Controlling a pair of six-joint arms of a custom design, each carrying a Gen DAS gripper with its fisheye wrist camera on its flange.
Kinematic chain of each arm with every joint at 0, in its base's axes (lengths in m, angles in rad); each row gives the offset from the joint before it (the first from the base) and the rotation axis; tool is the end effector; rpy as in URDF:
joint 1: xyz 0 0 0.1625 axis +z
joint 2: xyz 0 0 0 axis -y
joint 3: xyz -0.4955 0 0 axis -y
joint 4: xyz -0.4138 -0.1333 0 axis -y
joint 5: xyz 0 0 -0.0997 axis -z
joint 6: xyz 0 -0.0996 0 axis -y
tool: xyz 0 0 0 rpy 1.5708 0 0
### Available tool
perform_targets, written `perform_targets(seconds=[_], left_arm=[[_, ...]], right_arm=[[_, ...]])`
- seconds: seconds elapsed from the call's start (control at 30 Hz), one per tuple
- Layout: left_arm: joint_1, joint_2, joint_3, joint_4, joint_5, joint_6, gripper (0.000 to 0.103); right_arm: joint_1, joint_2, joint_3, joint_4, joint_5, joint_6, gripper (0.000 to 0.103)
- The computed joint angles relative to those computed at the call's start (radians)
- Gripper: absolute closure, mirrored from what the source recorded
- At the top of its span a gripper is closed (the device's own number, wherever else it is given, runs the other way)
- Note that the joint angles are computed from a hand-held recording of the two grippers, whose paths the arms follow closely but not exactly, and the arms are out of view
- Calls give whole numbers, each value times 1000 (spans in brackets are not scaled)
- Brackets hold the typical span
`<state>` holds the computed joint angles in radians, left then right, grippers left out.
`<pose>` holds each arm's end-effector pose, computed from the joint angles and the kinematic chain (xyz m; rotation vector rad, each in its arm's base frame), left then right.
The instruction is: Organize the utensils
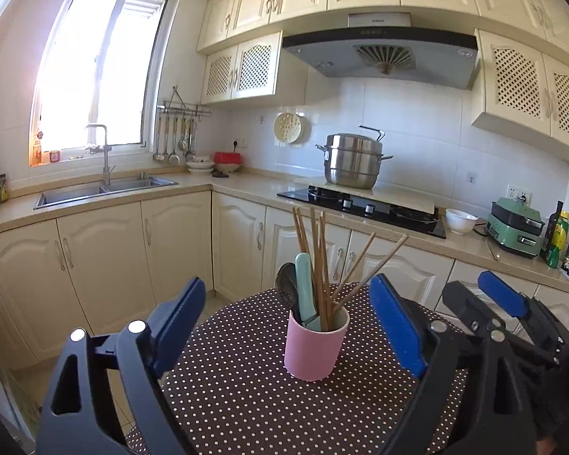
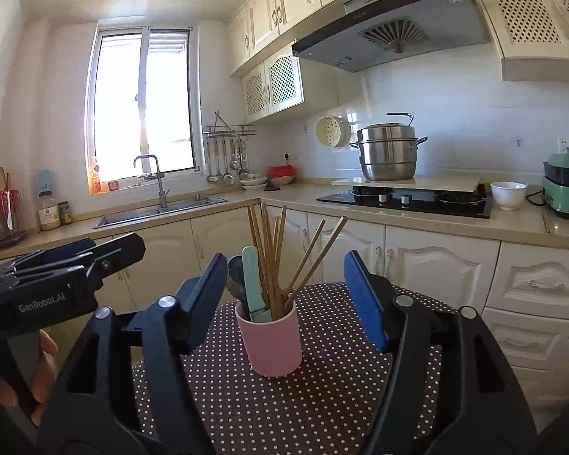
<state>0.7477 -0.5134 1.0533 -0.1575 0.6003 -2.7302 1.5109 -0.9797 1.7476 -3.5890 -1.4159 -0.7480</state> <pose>-0.4412 -0.7030 0.0797 0.5673 2.0108 -1.5138 0.1066 -0.7063 0.3501 0.8951 -2.1171 1.5930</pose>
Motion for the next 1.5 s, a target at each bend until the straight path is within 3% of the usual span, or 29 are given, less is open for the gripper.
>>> perform_targets(seconds=[0.17, 0.3, 0.77, 1.1, 1.5], left_arm=[[-43, -49, 121, -126, -36, 82, 15], [-74, -94, 208, -179, -43, 72, 15], [-164, -187, 425, -456, -90, 236, 14], [-187, -209, 488, -579, -90, 324, 14], [-193, -216, 511, -596, -65, 323, 14]], right_arm=[[14, -48, 95, -90, -21, -15, 29], [24, -79, 149, -151, -39, -28, 23], [28, -152, 275, -282, -14, -57, 16], [21, -179, 313, -303, 4, -66, 15], [15, -196, 331, -310, 15, -65, 14]])
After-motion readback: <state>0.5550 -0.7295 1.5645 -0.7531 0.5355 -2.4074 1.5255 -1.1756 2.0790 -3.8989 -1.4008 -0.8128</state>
